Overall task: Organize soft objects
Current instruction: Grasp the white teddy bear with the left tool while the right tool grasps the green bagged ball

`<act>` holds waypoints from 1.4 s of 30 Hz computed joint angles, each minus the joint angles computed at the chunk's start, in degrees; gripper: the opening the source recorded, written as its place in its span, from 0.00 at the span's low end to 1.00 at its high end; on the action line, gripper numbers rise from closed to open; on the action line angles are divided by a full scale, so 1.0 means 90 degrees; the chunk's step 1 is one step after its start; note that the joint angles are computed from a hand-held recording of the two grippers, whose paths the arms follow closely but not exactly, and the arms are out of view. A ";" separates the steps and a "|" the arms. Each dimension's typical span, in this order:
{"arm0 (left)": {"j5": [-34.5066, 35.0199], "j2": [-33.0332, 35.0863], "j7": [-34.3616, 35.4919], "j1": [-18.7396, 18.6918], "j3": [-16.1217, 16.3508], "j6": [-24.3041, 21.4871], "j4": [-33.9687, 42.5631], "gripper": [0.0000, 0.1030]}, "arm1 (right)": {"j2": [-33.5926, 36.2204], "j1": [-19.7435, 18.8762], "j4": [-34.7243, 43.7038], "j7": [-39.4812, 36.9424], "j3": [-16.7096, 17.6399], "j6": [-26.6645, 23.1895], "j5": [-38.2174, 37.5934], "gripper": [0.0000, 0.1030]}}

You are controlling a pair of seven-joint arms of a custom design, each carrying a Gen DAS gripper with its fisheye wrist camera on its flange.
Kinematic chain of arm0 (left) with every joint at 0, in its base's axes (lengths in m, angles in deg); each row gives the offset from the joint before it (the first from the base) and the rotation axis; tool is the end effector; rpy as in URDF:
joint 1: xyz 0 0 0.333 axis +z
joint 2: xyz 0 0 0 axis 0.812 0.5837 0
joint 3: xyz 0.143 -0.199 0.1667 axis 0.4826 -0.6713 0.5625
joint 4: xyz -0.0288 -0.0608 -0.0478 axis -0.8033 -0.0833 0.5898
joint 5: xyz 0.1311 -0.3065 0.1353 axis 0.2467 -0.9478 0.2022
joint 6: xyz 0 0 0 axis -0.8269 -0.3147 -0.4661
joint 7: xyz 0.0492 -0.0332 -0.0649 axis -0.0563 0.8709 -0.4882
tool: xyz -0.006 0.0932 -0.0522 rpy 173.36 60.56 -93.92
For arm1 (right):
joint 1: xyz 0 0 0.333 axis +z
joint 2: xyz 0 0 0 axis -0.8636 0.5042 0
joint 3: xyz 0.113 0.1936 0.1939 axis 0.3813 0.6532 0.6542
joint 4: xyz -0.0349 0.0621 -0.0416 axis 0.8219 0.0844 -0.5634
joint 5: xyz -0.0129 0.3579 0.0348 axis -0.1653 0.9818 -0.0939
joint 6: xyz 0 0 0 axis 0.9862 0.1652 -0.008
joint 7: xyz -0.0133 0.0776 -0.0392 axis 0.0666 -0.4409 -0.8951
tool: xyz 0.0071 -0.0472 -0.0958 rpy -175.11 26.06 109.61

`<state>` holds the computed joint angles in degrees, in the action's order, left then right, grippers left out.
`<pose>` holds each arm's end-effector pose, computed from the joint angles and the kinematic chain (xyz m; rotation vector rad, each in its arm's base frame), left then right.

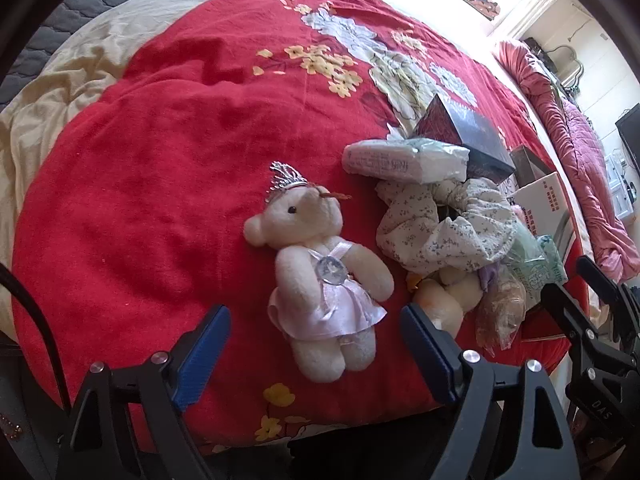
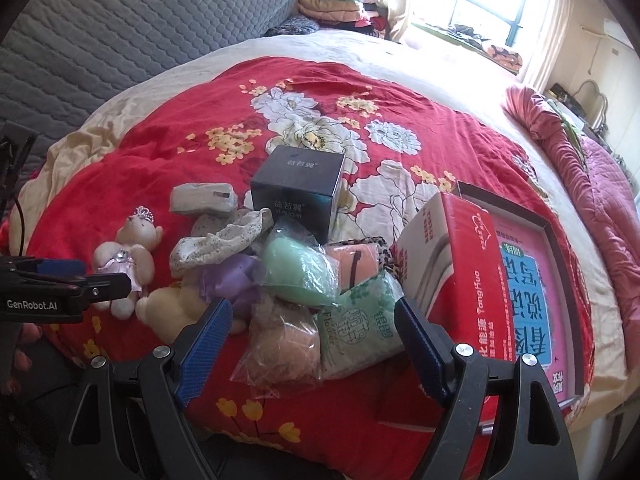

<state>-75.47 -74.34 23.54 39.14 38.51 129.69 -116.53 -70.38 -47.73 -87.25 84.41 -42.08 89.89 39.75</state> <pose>0.4028 -0.1606 0.4252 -2.4184 1.8251 -0.6037 0.4160 0.1332 0.4658 -2.2682 1.3617 -0.5276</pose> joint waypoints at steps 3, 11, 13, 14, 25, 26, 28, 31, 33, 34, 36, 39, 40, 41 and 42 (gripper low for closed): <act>-0.0241 0.0295 0.0078 -0.0046 0.0064 -0.0023 0.0158 0.74 | 0.0236 0.0054 0.0195 -0.0233 -0.0084 -0.0099 0.0016 0.82; -0.0946 0.0658 0.0525 -0.0007 0.0130 0.0239 0.0330 0.70 | 0.0956 -0.0005 0.0773 -0.0515 0.0006 -0.0311 -0.0539 0.80; -0.0972 0.0769 0.0520 0.0055 0.0086 0.0221 0.0433 0.68 | 0.1144 0.0015 0.0901 -0.0608 0.0007 -0.0320 -0.0712 0.79; -0.0946 0.0825 0.0493 0.0090 0.0053 0.0189 0.0492 0.67 | 0.1211 -0.0002 0.0940 -0.0584 0.0023 -0.0301 -0.0864 0.77; -0.0689 0.0913 0.0233 0.0254 -0.0093 0.0298 0.0564 0.43 | 0.1303 0.0433 0.1103 -0.1993 -0.0488 -0.0648 0.1438 0.46; -0.0801 0.0885 0.0342 0.0221 -0.0059 0.0354 0.0533 0.40 | 0.1216 0.0471 0.1064 -0.2194 -0.0566 -0.0664 0.1831 0.45; -0.0986 0.0800 0.0514 0.0167 -0.0007 0.0441 0.0471 0.39 | 0.1003 0.0528 0.0972 -0.2523 -0.0700 -0.0685 0.2556 0.45; -0.1043 0.0614 0.0643 0.0111 0.0005 0.0538 0.0404 0.38 | 0.0648 0.0577 0.0846 -0.2857 -0.0858 -0.0709 0.3452 0.45; -0.0911 0.0468 0.0606 0.0106 -0.0017 0.0555 0.0369 0.38 | 0.0416 0.0556 0.0776 -0.2910 -0.0921 -0.0755 0.3806 0.45; -0.0880 0.0389 0.0613 0.0077 -0.0011 0.0562 0.0363 0.38 | 0.0302 0.0535 0.0734 -0.2891 -0.0941 -0.0768 0.3938 0.45; -0.0868 0.0231 0.0649 0.0003 0.0027 0.0578 0.0340 0.38 | 0.0073 0.0522 0.0661 -0.2897 -0.1017 -0.0830 0.4207 0.45; -0.0657 0.0077 0.0634 -0.0063 0.0013 0.0510 0.0437 0.38 | -0.0188 0.0456 0.0632 -0.2841 -0.1152 -0.1077 0.4499 0.45; -0.0627 0.0036 0.0657 -0.0109 0.0016 0.0497 0.0483 0.38 | -0.0273 0.0408 0.0609 -0.2801 -0.1173 -0.1134 0.4538 0.45; -0.0578 0.0006 0.0663 -0.0143 0.0006 0.0484 0.0539 0.38 | -0.0350 0.0364 0.0592 -0.2767 -0.1192 -0.1173 0.4566 0.45; -0.0515 -0.0033 0.0653 -0.0165 -0.0012 0.0469 0.0570 0.38 | -0.0427 0.0330 0.0574 -0.2756 -0.1234 -0.1215 0.4625 0.45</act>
